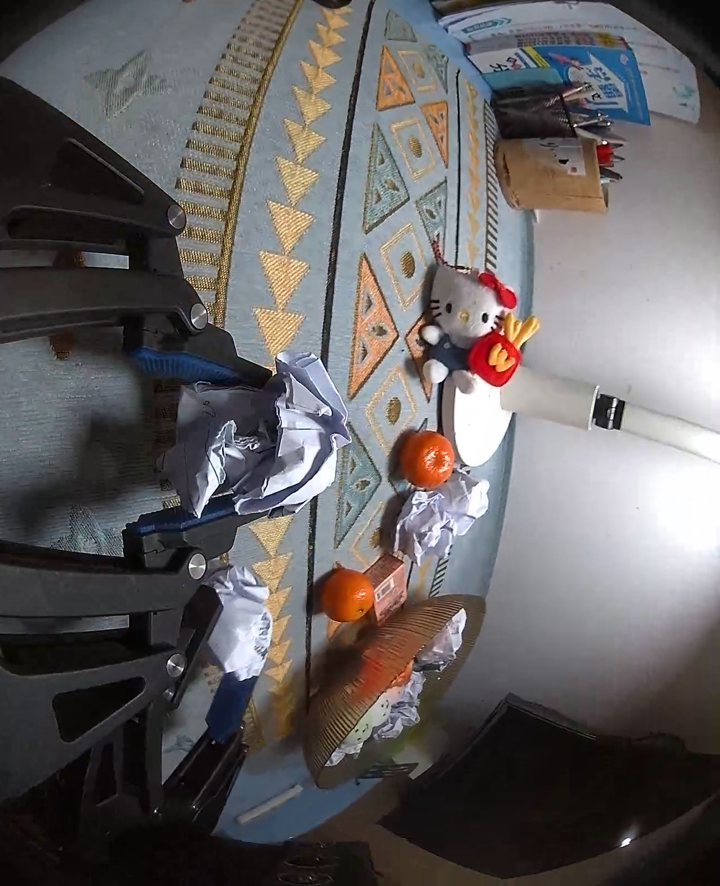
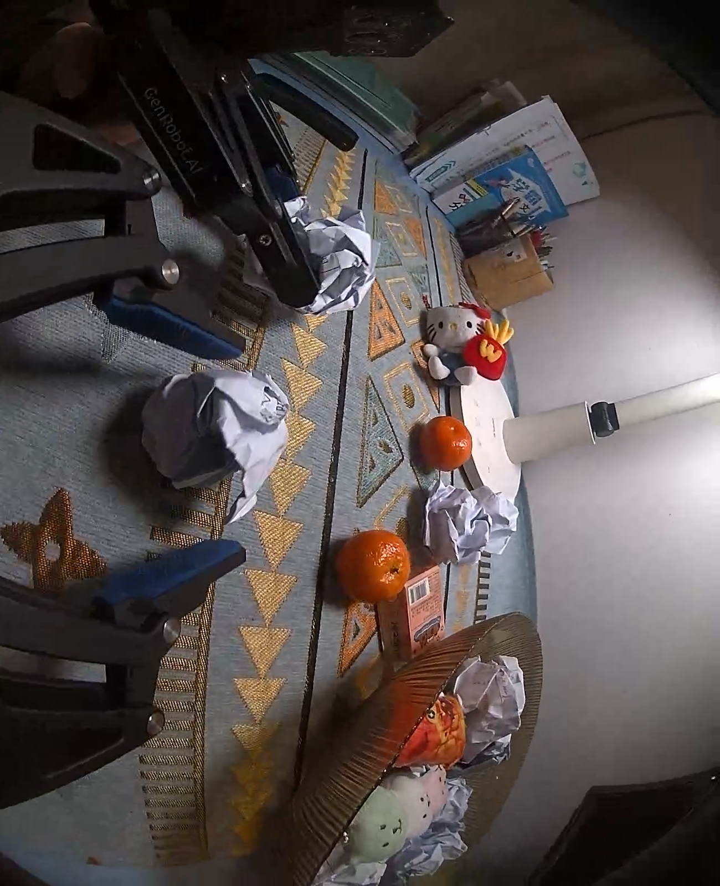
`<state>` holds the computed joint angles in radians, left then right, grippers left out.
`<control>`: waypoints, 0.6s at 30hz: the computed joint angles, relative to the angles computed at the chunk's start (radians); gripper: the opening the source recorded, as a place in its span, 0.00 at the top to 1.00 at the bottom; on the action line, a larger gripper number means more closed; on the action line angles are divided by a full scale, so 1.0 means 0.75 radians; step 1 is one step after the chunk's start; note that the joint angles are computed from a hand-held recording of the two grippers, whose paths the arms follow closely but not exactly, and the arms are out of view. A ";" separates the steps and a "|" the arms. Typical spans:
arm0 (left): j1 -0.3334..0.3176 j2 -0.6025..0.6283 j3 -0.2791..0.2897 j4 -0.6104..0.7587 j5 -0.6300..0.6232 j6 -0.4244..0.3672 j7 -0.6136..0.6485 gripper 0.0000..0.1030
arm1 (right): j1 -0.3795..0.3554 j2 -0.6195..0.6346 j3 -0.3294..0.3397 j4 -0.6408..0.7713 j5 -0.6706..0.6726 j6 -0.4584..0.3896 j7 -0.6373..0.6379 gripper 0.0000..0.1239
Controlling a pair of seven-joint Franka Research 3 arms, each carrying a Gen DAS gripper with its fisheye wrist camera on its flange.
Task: Organize objects
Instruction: 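Lift both held paper balls and bring the tools together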
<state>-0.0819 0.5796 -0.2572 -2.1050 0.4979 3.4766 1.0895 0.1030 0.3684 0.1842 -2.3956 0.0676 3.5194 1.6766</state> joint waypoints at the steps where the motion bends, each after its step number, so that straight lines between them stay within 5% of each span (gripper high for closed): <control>1: -0.041 -0.007 0.035 0.002 -0.035 -0.019 0.002 0.66 | -0.010 -0.001 0.008 -0.003 -0.014 0.009 0.001 0.44; 3: -0.013 0.001 0.011 0.004 -0.029 -0.020 -0.005 0.66 | -0.016 -0.005 0.012 -0.012 -0.028 0.014 0.006 0.44; 13: 0.053 0.010 -0.033 -0.002 0.043 0.015 -0.054 0.63 | 0.322 0.004 -0.209 0.023 0.313 -0.016 -0.295 0.44; 18: 0.046 0.006 -0.029 0.001 0.047 -0.005 -0.055 0.63 | 0.214 0.006 -0.118 0.025 0.288 -0.018 -0.279 0.44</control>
<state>-0.0473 0.5841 -0.2791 -2.1043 0.5331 3.4729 1.0483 0.2638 0.3727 0.0960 -2.3770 0.2836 3.5062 1.4677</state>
